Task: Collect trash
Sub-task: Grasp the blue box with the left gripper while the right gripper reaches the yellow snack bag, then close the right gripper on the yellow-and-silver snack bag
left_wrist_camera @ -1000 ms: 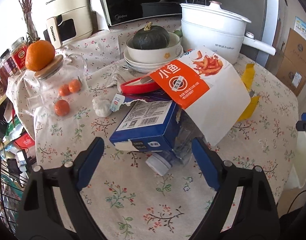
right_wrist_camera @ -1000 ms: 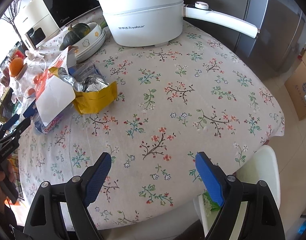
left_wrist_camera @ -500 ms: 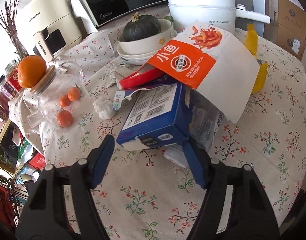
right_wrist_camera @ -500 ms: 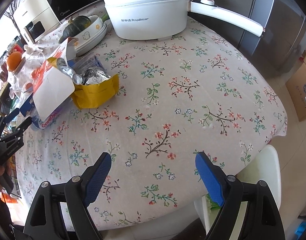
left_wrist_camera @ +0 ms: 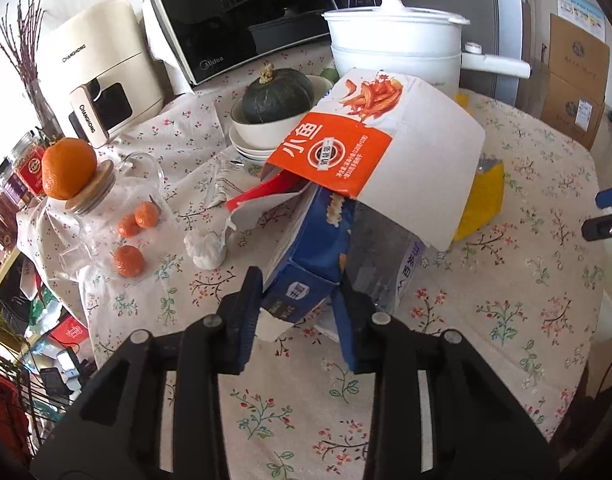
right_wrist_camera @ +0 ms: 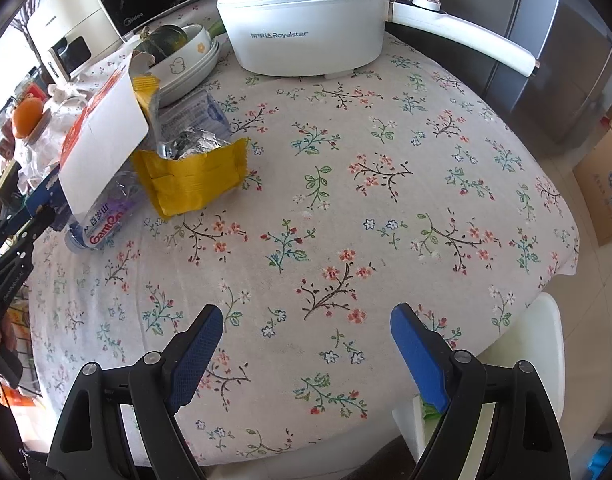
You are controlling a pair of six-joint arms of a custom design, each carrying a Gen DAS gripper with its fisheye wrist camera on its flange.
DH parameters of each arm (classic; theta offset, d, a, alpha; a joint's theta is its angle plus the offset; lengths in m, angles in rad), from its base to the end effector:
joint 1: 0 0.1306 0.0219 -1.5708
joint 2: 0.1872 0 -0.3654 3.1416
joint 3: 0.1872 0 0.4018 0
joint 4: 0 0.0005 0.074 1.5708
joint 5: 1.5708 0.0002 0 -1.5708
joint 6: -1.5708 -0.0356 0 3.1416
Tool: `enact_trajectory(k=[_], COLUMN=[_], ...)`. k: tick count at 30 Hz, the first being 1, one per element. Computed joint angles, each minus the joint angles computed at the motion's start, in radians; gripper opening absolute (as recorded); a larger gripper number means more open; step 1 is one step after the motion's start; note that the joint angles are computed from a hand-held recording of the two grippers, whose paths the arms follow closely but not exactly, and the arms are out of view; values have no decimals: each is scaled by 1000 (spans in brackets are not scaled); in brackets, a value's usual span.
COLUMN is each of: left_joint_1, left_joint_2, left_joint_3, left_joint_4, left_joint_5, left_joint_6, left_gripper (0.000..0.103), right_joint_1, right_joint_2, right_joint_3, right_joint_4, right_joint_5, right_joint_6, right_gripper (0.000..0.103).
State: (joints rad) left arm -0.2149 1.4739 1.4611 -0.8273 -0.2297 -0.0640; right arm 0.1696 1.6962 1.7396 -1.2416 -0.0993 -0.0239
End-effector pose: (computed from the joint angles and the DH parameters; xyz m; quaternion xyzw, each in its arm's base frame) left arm 0.5184 -0.1054 0.4083 0.0884 0.9245 0.0800 0.3620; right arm 0.5666 0.1001 0.3937 -0.0806 0.9782 0.0664 0.1794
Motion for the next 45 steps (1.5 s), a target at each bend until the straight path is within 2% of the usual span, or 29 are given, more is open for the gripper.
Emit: enact_trajectory(k=[9, 15, 23, 30, 33, 35, 37, 42, 45], left_joint_1=[-6, -4, -14, 7, 11, 13, 13, 16, 15], left_joint_2=[-78, -159, -254, -268, -267, -268, -272, -277, -285], left_joint_3=[-3, -26, -79, -99, -104, -107, -111, -117, -119], left_joint_4=[-87, -91, -38, -7, -9, -10, -10, -3, 9], left_joint_5=[112, 202, 203, 198, 199, 195, 192, 187, 190], left_joint_6=[153, 272, 383, 412, 417, 417, 422, 436, 436], left_gripper=[28, 26, 25, 25, 25, 25, 25, 25, 25], right_joint_1=[18, 27, 24, 21, 20, 20, 20, 16, 29], right_joint_2=[-13, -11, 16, 69, 92, 106, 114, 102, 79], right_joint_3=[9, 16, 44, 79, 90, 95, 95, 76, 62], right_joint_4=[16, 21, 22, 27, 24, 18, 17, 41, 43], right_joint_5=[-39, -52, -73, -91, -108, -124, -140, -218, -175], right_joint_6=[-18, -24, -62, -120, -149, -160, -161, -140, -98], right_gripper=[87, 87, 87, 86, 76, 64, 56, 22, 20])
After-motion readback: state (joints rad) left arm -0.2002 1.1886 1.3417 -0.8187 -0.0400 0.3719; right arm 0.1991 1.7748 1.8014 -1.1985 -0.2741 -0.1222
